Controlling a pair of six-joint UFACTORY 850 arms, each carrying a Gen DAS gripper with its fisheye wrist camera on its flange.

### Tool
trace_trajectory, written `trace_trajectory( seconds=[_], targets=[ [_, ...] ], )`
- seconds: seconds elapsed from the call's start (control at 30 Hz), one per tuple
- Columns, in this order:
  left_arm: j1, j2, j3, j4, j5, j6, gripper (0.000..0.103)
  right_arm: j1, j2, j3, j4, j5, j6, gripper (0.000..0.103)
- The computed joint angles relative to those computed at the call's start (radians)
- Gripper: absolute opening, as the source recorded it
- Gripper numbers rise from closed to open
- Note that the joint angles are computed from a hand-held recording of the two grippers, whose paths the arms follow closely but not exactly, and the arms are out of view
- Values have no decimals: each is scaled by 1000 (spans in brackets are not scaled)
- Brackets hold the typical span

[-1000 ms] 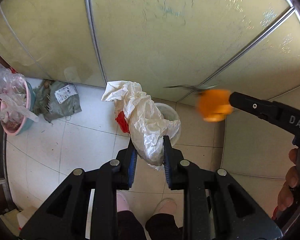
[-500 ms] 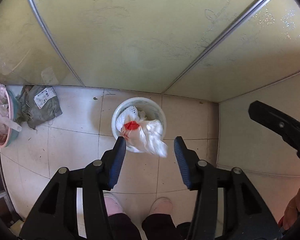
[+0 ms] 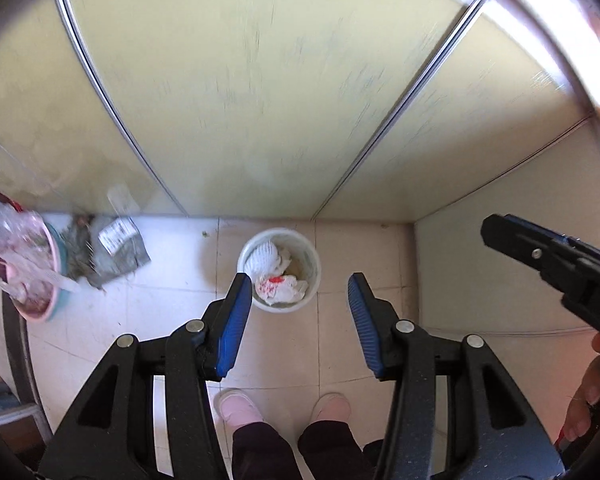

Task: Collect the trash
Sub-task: 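Raise both empty tools back toward the counter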

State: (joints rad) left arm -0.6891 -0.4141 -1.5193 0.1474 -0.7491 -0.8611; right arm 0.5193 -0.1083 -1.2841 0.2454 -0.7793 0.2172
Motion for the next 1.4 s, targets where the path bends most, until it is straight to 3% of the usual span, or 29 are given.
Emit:
trace_trajectory(
  seconds=[0.2,0.43,0.73,0.87,0.97,1.1,1.3,1.4],
  targets=[
    [-10,109,-80,81,-83,-18,49,34,55,-130,-114,-84,121,28],
    [-36,176,-257,201,-182,12,51,109,79,-333,-300,-163,285,28],
    [-59,216,-484,313,-252,122,58,255,9,-651,-599,-246,524,28],
    [-65,217,-562,382,-262,156,64,313,-27,-759,-741,-247,597,29],
    [-63,219,-597,434,-256,150,73,345,-55,-827,-839,-256,636,38],
    [-33,215,-630,445,-249,148,95,358,-100,-907,-911,-266,662,56],
    [25,147,-729,434,-246,170,99,336,-158,-982,-944,-246,642,75],
    [50,63,-841,423,-270,191,100,298,-188,-1015,-910,-211,601,76]
  ],
)
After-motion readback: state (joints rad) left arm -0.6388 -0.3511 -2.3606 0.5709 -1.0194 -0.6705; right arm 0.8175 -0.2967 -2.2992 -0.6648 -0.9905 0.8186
